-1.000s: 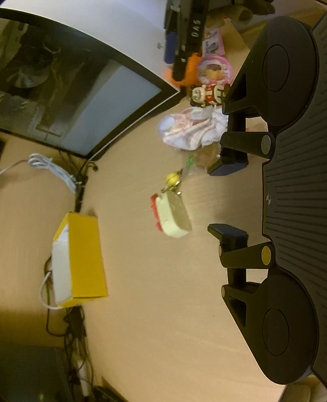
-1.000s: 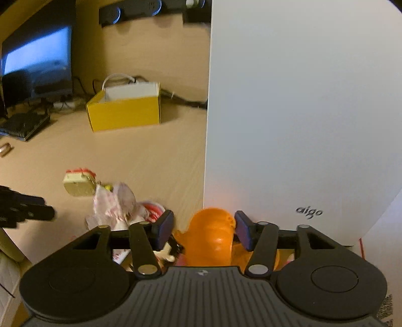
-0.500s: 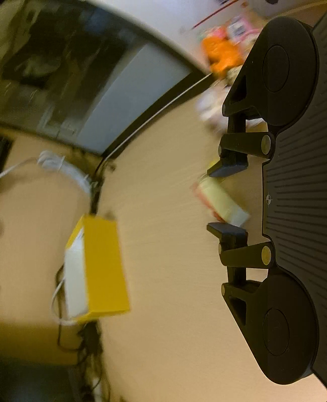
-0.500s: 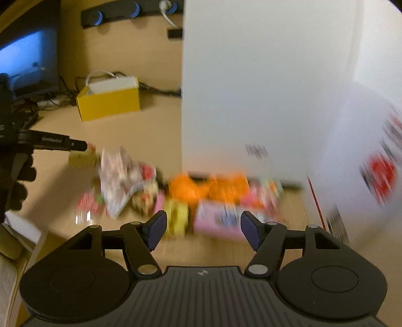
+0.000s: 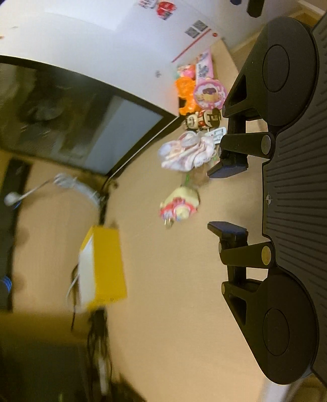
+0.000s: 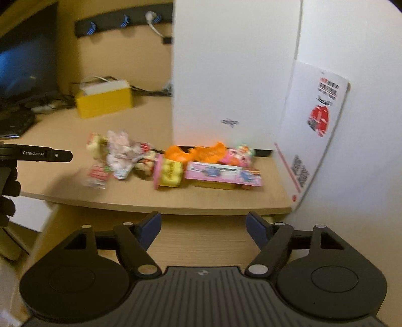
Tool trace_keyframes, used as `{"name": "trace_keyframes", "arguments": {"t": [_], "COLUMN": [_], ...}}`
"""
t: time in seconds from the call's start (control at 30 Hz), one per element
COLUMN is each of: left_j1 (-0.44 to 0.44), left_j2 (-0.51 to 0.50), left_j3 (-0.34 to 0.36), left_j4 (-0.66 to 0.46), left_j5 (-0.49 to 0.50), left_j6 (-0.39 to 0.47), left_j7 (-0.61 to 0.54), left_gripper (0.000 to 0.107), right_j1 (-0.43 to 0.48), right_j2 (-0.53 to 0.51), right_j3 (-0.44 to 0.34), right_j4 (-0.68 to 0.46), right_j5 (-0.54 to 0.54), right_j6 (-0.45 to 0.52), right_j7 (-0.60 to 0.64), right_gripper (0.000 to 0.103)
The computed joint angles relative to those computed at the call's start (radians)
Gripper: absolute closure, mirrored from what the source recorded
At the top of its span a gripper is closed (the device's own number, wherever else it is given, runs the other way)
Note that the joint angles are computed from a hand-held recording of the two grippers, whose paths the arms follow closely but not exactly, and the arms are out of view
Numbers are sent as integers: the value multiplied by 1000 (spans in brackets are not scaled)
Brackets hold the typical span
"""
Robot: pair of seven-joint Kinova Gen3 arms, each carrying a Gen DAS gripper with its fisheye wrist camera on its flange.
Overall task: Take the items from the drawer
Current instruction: 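Lower the orange toy onto the desk and open the right tool, then push the white drawer front shut with both tools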
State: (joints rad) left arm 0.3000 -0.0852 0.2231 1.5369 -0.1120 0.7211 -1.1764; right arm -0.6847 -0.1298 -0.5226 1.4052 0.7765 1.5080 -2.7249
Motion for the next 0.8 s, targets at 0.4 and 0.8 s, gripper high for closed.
{"name": "trace_keyframes", "arguments": {"t": [0.4,0.8], "left_j1": [-209,-379], "left_j2": [-407,-555], "left_j3": [374,720], "left_j4": [140,147], "left_j5": [-231,66], "left_j6": [351,473], "left_j7": [460,464], "left_gripper": [66,66], "right_j1": [135,454], "right_j2": [-296,-358], "right_j3": [-227,-639], "right_j4": [293,376], "right_j5": [-177,-299], "right_j6": [-303,-160], "right_j7": [-107,-324], "right_gripper": [28,28]}}
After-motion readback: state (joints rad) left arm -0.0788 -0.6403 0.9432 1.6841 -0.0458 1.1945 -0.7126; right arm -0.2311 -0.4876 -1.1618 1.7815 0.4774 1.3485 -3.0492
